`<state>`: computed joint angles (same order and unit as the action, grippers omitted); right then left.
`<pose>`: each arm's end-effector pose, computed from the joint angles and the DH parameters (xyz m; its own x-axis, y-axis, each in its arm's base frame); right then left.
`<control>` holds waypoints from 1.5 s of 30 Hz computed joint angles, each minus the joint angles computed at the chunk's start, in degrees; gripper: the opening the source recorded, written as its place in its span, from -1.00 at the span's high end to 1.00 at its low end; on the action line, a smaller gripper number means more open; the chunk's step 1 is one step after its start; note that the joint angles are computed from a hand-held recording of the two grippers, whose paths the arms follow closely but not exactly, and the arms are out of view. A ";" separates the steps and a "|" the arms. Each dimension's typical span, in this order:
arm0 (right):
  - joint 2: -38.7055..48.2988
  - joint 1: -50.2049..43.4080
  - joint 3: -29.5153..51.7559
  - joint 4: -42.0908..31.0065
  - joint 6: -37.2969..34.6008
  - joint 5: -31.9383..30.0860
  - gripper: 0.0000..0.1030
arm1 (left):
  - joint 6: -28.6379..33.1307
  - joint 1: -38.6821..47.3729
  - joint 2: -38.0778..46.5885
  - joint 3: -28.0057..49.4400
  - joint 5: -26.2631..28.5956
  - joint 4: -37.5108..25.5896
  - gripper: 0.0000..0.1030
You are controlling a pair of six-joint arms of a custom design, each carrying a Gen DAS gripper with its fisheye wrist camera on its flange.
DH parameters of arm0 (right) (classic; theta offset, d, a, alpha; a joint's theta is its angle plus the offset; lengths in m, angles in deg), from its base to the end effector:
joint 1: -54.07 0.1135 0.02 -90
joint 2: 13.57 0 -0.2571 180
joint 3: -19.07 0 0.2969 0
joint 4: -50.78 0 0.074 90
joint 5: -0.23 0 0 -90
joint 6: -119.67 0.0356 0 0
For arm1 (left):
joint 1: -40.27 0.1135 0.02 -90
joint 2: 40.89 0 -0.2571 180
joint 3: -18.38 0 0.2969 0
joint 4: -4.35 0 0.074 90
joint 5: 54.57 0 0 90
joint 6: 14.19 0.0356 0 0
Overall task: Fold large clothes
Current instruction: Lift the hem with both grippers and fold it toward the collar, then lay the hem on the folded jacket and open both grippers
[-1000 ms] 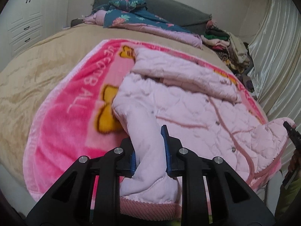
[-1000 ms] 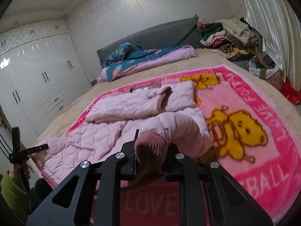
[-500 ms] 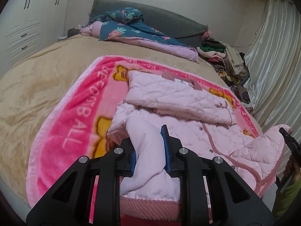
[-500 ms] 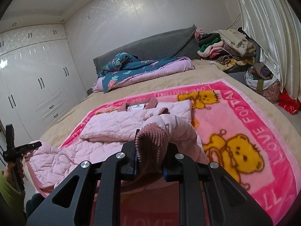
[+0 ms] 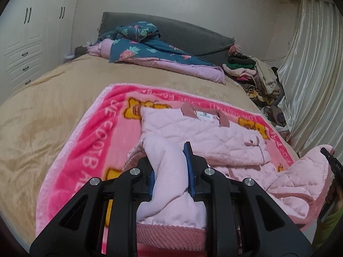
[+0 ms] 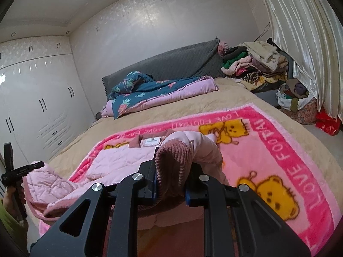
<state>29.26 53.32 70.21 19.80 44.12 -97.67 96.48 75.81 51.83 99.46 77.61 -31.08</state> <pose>0.2261 0.0019 0.2891 -0.4016 0.2524 -0.8803 -0.0141 0.9594 0.2816 0.3324 0.2080 0.2369 -0.5781 -0.0915 -0.8108 0.1555 0.9631 -0.2196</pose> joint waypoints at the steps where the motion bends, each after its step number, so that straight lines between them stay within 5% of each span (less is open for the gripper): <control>1: 0.69 -0.32 0.27 0.53 -0.05 -0.14 0.68 | -0.41 -0.46 0.14 0.42 -0.34 0.32 0.71; 22: 20.97 -0.55 10.84 10.07 0.14 3.72 0.69 | -5.81 -7.92 7.24 6.09 -11.35 10.26 0.69; 33: 31.87 -0.02 16.05 14.55 3.15 7.26 0.69 | -8.82 -9.48 12.66 10.20 -12.66 12.51 0.64; 38: 38.30 -0.01 21.08 13.91 4.14 9.13 0.69 | -13.98 -8.72 14.05 12.46 -8.51 11.89 0.33; 40: 41.09 -0.22 23.57 13.04 4.67 9.40 0.69 | -15.67 -8.21 14.25 13.19 -5.38 11.64 -0.08; 45: 48.02 0.01 30.42 10.25 5.09 10.45 0.69 | -20.03 -7.91 11.70 11.64 -3.22 15.91 -0.45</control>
